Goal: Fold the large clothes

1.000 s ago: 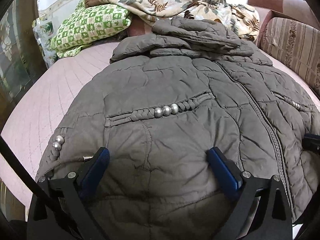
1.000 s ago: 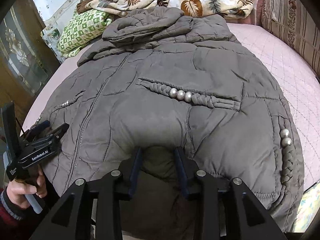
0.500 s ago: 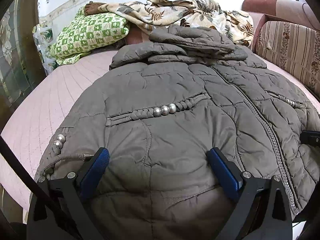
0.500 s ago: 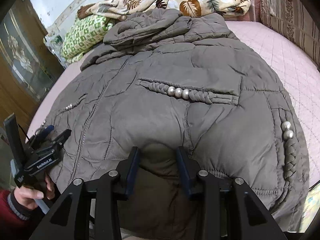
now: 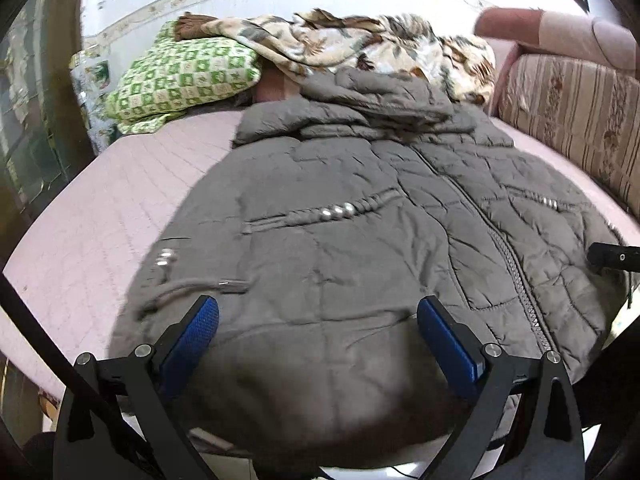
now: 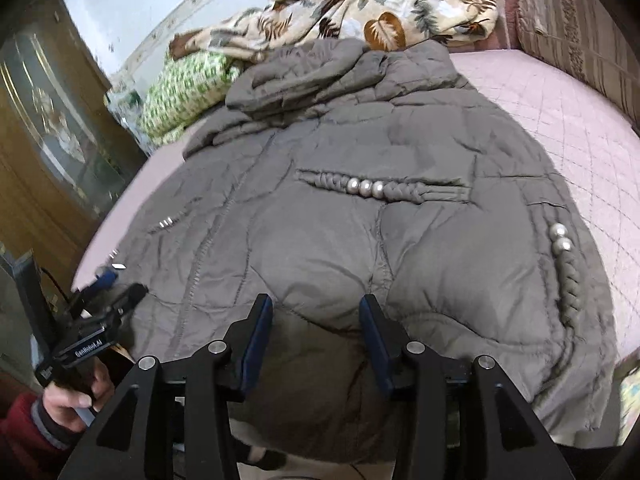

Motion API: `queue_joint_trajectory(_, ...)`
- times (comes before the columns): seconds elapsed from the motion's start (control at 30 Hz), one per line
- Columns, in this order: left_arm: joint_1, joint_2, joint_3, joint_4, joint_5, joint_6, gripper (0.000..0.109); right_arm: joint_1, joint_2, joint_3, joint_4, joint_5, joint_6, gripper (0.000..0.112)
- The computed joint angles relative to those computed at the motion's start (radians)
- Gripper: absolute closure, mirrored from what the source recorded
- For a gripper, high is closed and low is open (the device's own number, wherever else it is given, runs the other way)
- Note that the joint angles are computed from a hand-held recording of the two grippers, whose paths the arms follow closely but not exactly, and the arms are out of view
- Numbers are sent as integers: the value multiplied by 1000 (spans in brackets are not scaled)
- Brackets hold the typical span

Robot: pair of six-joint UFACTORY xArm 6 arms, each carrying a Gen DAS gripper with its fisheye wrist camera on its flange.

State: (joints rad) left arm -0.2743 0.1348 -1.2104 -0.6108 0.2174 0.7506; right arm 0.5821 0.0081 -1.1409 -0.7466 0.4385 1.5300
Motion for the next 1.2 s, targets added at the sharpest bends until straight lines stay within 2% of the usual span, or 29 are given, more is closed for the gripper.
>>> queue_joint_trajectory(0.17, 68, -35, -6, -68, -3, -39, 9, -3, -144, 105, -235, 38, 285, 64)
queue_joint_trajectory(0.2, 85, -33, -12, -64, -7, -65, 9, -1, -178, 126, -281, 69, 343, 64)
queue_joint_trajectory(0.27, 133, -21, -34, -32, 14, -160, 9, 9, -251, 176, -348, 163, 449, 52)
queue_joint_trajectory(0.33, 178, 11, -74, -12, 84, -246, 9, 20, -323, 233, -339, 284, 503, 46)
queue_joint_trajectory(0.37, 200, 33, -101, -7, 135, -289, 9, 12, -344, 257, -321, 300, 520, 46)
queue_joint_trajectory(0.43, 223, 60, -128, -4, 195, -331, 13, -35, -391, 336, -295, 222, 597, 46)
queue_joint_trajectory(0.5, 235, 71, -144, -65, 247, -310, 14, -67, -410, 384, -256, 153, 624, 46)
queue_joint_trajectory(0.6, 244, 90, -167, -137, 323, -285, 14, -122, -408, 432, -281, -1, 714, 46)
queue_joint_trajectory(0.63, 242, 91, -166, -133, 324, -292, 14, -136, -393, 433, -282, -44, 730, 46)
queue_joint_trajectory(0.77, 224, 69, -133, -125, 297, -260, 14, -160, -318, 413, -287, -172, 762, 44)
queue_joint_trajectory(0.8, 218, 61, -121, -130, 289, -246, 14, -140, -303, 394, -270, -151, 727, 45)
queue_joint_trajectory(0.83, 210, 56, -114, -137, 285, -225, 21, -115, -296, 374, -250, -106, 678, 53)
queue_joint_trajectory(0.87, 195, 44, -98, -133, 270, -195, 27, -93, -280, 342, -240, -68, 616, 70)
queue_joint_trajectory(0.9, 187, 35, -84, -122, 252, -179, 35, -60, -264, 303, -221, 0, 539, 75)
queue_joint_trajectory(0.97, 157, 14, -45, -87, 173, -161, 41, 13, -225, 211, -235, 173, 425, 85)
queue_joint_trajectory(1.07, 147, 21, -43, -48, 143, -188, 42, 83, -166, 100, -292, 339, 310, 86)
queue_joint_trajectory(1.17, 149, 47, -68, -19, 153, -232, 39, 54, -153, 99, -265, 307, 309, 80)
queue_joint_trajectory(1.2, 146, 50, -68, -14, 144, -239, 35, 32, -156, 116, -247, 275, 329, 78)
